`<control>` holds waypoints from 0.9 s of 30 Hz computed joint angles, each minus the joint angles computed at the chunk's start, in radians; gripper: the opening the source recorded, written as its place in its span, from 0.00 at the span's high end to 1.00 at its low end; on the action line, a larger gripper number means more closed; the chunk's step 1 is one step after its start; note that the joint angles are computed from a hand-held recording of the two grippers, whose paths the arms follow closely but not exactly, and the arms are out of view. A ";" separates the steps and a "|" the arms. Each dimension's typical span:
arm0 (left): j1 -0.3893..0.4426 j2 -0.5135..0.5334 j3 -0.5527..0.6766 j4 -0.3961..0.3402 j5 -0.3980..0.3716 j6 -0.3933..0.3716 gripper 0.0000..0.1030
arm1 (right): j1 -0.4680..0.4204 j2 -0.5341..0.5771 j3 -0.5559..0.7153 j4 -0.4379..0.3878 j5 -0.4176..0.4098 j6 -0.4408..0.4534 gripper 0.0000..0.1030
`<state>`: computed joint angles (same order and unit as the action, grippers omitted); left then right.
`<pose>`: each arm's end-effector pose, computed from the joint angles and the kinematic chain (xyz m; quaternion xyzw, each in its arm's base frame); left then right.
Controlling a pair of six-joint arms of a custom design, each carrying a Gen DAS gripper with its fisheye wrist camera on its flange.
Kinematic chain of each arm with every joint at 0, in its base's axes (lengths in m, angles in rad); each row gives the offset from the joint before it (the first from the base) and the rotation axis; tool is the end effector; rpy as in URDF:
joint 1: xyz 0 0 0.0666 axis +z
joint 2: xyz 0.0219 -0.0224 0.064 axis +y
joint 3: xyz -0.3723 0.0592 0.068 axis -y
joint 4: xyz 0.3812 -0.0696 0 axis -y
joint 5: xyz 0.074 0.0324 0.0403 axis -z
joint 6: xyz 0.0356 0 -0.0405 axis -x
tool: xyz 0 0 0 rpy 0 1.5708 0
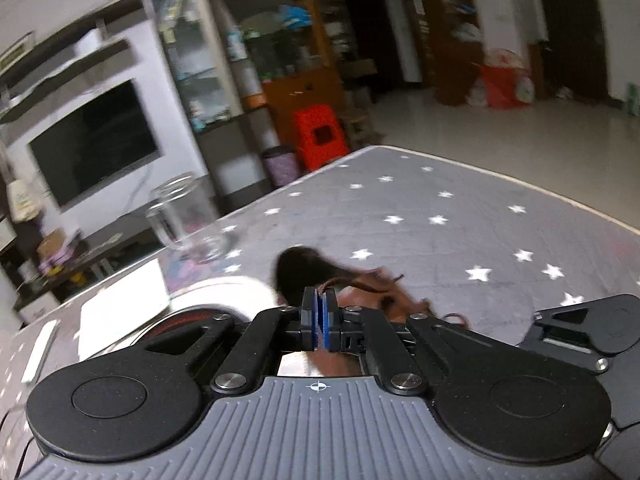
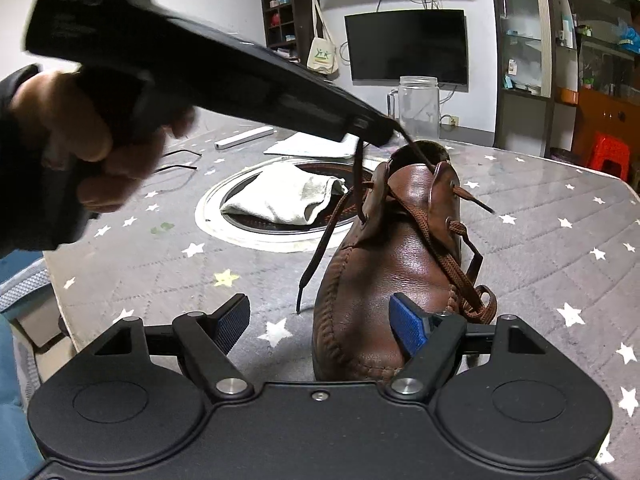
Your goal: Lace up shoes with both hands
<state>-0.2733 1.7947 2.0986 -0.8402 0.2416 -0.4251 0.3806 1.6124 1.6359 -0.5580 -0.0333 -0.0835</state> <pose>0.6021 -0.1780 0.5369 0.3512 0.7904 -0.0672 0.4974 0.5388 0.2164 0.4527 -0.1367 0.8578 0.1280 0.4786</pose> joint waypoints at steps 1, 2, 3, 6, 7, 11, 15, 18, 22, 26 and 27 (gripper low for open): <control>0.007 -0.007 -0.009 0.003 -0.001 0.018 0.98 | 0.001 0.001 0.001 0.000 0.004 0.003 0.23; 0.013 -0.014 -0.017 0.003 -0.001 0.034 0.98 | 0.002 0.001 0.001 -0.001 0.007 0.005 0.23; 0.019 -0.019 -0.025 0.002 -0.001 0.048 0.98 | 0.003 0.002 0.001 -0.001 0.009 0.007 0.23; 0.033 -0.018 -0.024 -0.022 -0.001 0.072 0.98 | 0.006 0.003 0.002 -0.003 0.016 0.012 0.23; 0.037 -0.014 -0.019 -0.036 -0.005 0.077 0.97 | 0.006 0.003 0.003 -0.003 0.019 0.014 0.23; 0.043 0.009 0.017 -0.089 -0.054 0.086 0.94 | 0.008 0.005 0.010 -0.009 0.023 0.017 0.23; 0.052 0.035 0.059 -0.131 -0.092 0.086 0.72 | 0.004 0.004 0.017 -0.016 0.028 0.018 0.23; 0.059 0.043 0.081 -0.151 -0.088 0.100 0.65 | -0.001 -0.001 0.019 -0.017 0.031 0.013 0.23; 0.060 0.056 0.119 -0.181 -0.049 0.110 0.63 | -0.006 -0.004 0.025 -0.009 0.038 0.028 0.23; 0.052 0.064 0.148 -0.202 -0.007 0.101 0.56 | -0.008 -0.006 0.033 0.003 0.060 0.061 0.23; 0.047 0.066 0.156 -0.206 -0.001 0.095 0.55 | -0.009 -0.007 0.035 0.007 0.064 0.068 0.23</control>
